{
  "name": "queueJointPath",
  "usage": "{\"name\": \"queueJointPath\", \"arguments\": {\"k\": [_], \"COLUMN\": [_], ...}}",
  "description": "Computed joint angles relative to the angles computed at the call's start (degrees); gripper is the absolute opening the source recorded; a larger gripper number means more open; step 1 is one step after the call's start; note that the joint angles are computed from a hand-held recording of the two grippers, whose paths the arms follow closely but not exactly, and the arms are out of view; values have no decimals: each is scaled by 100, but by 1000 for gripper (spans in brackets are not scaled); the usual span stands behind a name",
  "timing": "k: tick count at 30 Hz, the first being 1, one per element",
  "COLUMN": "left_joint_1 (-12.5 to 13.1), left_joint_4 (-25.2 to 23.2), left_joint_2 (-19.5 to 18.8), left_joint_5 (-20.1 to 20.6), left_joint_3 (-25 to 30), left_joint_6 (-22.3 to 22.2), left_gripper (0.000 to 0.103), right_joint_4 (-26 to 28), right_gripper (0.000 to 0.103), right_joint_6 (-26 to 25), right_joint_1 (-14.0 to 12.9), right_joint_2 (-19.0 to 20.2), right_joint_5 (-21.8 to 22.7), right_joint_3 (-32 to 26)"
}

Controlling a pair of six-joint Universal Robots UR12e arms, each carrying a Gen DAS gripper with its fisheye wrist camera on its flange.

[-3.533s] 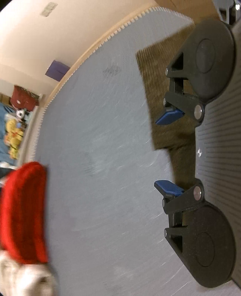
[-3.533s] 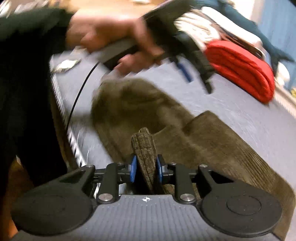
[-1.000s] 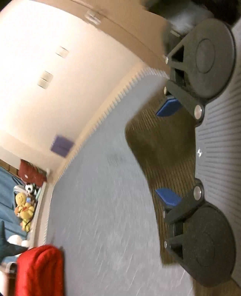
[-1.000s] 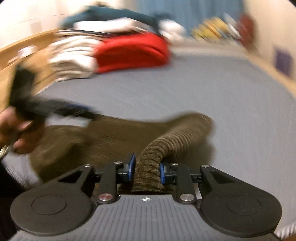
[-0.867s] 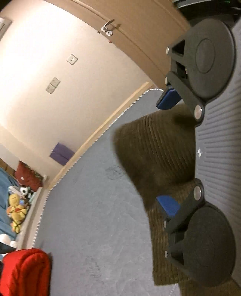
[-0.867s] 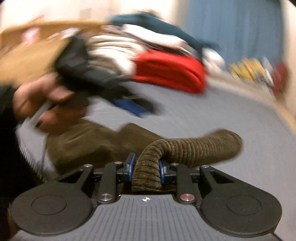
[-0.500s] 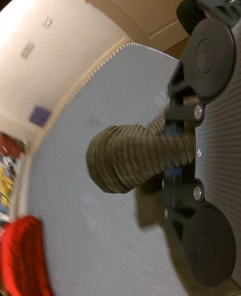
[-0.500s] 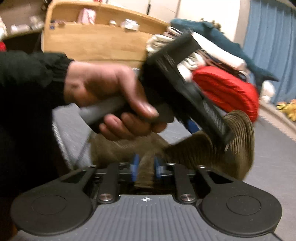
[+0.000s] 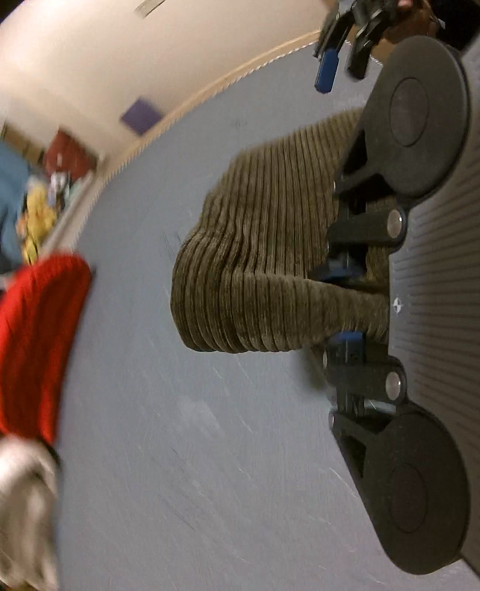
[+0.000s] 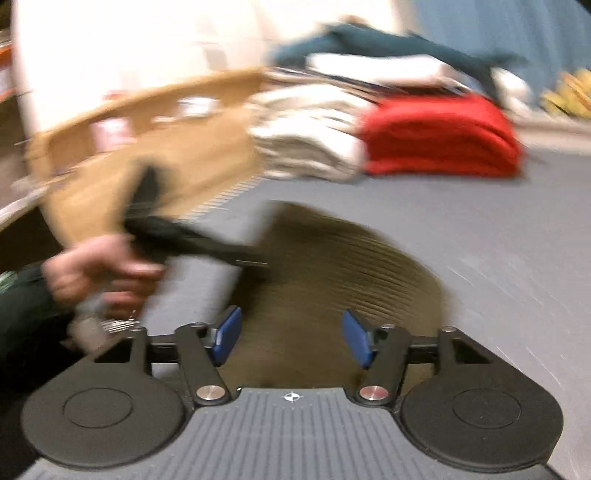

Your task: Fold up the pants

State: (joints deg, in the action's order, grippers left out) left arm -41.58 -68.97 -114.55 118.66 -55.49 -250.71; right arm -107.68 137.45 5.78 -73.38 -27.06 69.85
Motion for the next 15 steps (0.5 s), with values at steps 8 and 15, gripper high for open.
{"name": "queueJointPath", "arguments": {"k": [8, 15], "left_joint_1": [313, 403], "left_joint_4": [835, 1580], "left_joint_2": [467, 372], "left_joint_5": [-975, -1615], "left_joint_3": [-1038, -1382], "left_joint_6": [-967, -676], "left_gripper": [95, 93], "right_joint_4": [1588, 1879], "right_gripper": [92, 91], "right_joint_6": [1617, 2311], "right_joint_1": [398, 602], "right_joint_2": [728, 907], "right_joint_5": [-1055, -1267], "right_joint_3": [-990, -1131]}}
